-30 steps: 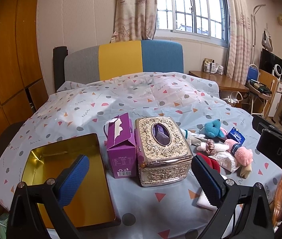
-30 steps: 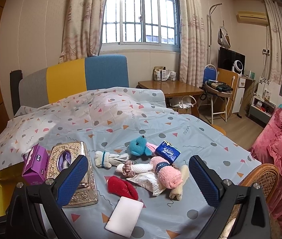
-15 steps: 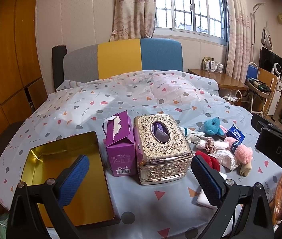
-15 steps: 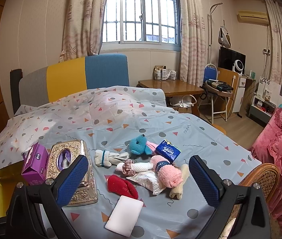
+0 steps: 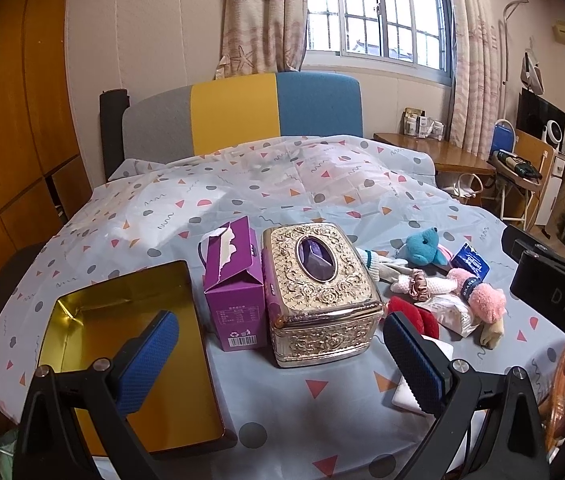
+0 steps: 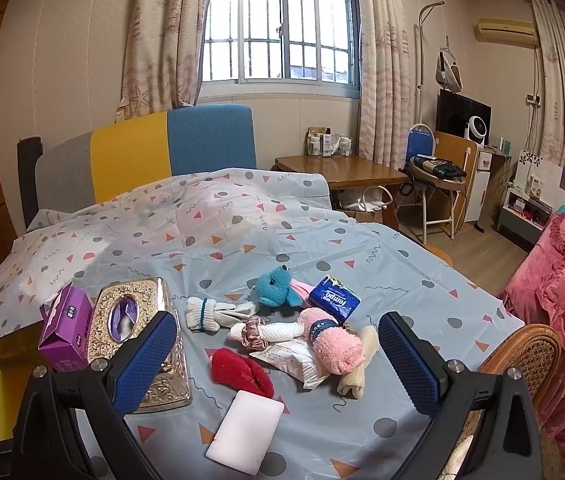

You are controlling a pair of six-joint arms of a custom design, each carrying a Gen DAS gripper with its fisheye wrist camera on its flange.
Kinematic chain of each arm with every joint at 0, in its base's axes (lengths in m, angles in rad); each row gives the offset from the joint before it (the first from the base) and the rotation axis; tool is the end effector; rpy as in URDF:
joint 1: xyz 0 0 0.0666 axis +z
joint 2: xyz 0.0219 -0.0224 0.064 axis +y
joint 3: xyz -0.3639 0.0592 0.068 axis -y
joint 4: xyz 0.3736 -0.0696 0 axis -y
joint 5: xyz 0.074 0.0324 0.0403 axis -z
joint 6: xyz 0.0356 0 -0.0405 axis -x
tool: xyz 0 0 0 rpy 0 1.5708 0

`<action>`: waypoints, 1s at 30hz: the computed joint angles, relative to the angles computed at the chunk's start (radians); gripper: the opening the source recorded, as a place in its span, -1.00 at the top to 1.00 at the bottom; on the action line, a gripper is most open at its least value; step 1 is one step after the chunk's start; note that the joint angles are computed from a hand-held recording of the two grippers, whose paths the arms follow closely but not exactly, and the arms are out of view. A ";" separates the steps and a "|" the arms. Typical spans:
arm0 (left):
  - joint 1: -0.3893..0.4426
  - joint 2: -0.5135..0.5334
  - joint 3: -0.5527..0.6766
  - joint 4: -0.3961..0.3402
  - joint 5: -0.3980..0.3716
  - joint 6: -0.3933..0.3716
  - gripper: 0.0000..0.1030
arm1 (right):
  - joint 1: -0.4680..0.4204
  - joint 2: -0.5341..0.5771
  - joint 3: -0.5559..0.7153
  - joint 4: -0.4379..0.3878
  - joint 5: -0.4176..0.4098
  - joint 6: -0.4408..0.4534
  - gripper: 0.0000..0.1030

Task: Organize soft objects
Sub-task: 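Reach the left gripper to the white sponge block and close on it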

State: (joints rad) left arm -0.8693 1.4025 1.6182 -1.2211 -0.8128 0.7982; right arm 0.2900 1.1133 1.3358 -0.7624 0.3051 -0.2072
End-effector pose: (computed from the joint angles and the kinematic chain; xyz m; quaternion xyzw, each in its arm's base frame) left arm 0.3070 -0.3239 0.4975 -0.0788 0.8855 0.0654 0.4533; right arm 0.3664 0.0978 0.5139 0.0392 0.8623 -0.0083 0.5048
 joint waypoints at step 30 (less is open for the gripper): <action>0.071 0.328 0.154 0.088 0.631 -0.398 -0.55 | -0.291 0.064 0.045 -0.152 -0.172 0.001 -1.00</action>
State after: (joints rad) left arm -0.7988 1.7309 1.7718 -1.1332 -0.1820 0.4003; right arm -0.0009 1.1772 1.3807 -0.9144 0.1326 -0.2064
